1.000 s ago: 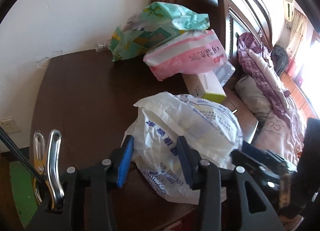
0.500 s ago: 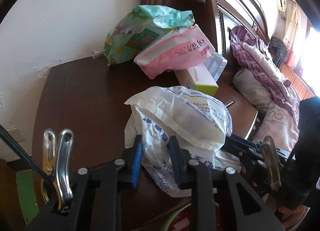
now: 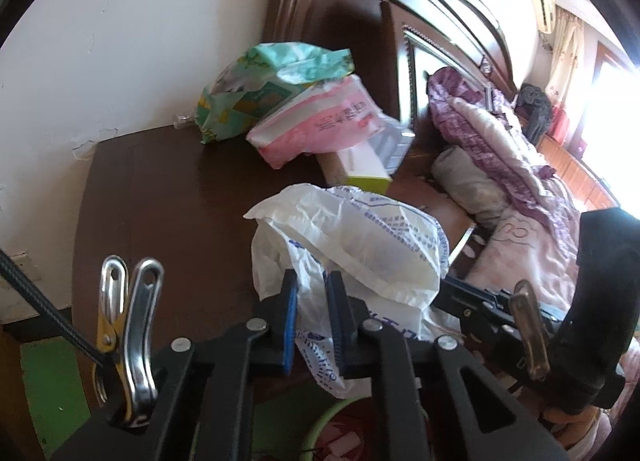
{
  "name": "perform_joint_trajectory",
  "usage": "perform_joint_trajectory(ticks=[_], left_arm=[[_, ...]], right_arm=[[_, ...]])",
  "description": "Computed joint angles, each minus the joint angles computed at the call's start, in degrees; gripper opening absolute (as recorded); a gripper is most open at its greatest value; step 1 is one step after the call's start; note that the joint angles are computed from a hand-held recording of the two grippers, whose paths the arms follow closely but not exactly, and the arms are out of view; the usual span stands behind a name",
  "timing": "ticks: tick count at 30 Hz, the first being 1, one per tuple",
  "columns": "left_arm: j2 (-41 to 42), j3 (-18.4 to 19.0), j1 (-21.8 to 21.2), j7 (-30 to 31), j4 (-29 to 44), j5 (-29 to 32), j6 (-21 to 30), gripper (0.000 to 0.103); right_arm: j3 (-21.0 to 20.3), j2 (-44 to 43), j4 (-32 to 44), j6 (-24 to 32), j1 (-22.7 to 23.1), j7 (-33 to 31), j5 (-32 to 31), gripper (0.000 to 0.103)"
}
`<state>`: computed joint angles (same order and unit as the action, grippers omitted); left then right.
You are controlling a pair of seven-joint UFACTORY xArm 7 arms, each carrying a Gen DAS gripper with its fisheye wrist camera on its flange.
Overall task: Collect trash
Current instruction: 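Lift the white plastic bag with the right gripper toward the bucket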
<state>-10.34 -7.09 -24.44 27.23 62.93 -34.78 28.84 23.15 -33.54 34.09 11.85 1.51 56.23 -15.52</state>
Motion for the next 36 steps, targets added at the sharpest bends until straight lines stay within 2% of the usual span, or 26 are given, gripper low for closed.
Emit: perform_joint_trajectory(ticks=[7,19,30,36], left_arm=[[-5.5,0.48,-1.96,2.34,-4.14,-1.56,1.33,0.013],[-14.11,1.7,-6.09,3.12,-11.36,-1.79,4.18,0.013],[-19.14,1.52,-9.11,3.06,-18.7,-0.31,7.24,0.013],[-19.05,0.33,-9.87,2.29,-21.36,1.76,8.05,0.013]], right_arm=[[-0.15,-7.31,-3.1,3.23,3.33,1.59,2.14,0.008],[1.11,-21.08,-8.84,13.12,9.57,4.96,5.74,0.008],[4.24,-30.37,-13.19,24.17,16.67,12.14,8.72,0.008],[5.72,-33.09,-16.11,28.43,21.53,17.38,10.45,0.008]])
